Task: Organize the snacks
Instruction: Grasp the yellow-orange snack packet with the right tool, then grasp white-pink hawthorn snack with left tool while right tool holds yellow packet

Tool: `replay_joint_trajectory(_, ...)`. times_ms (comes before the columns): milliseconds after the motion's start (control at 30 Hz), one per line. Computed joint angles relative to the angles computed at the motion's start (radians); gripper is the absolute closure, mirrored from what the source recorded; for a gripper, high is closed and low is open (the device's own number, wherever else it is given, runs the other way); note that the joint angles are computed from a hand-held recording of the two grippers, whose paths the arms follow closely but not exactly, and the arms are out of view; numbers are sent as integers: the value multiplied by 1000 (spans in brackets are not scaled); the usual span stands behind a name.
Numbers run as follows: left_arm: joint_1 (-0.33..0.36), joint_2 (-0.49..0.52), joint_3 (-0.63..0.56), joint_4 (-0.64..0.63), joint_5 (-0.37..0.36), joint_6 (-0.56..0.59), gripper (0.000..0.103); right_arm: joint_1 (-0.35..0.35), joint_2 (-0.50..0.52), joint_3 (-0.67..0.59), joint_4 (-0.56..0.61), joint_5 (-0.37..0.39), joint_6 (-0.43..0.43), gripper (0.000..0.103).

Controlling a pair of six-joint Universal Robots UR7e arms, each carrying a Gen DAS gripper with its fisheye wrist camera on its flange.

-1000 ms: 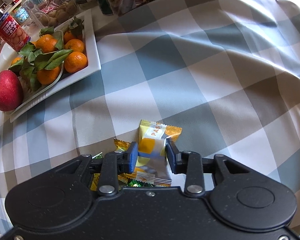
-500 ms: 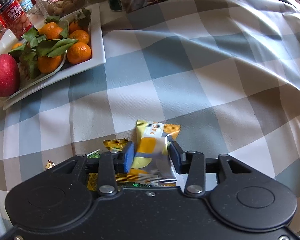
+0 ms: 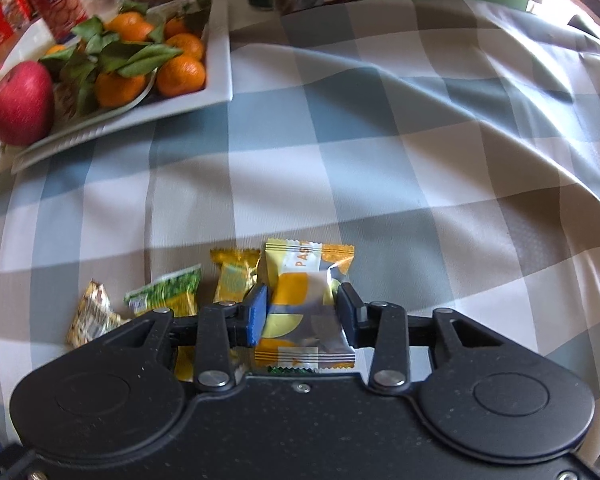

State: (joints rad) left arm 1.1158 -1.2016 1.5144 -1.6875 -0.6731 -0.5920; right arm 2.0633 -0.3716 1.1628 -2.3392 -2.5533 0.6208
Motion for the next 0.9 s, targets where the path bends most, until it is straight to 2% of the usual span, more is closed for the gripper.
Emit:
replay_joint_trajectory(300,5,13,3,-59,-25,35,74,-1,-94,106,-14,96,8,59)
replay_joint_trajectory(633,6,52,19,-192,3,117,72,16,-166,169,-49,203,18,59)
replay_joint_trajectory(900,4,73,59,-367,-98,235,69,30,-188,195,-93,184,-12,59)
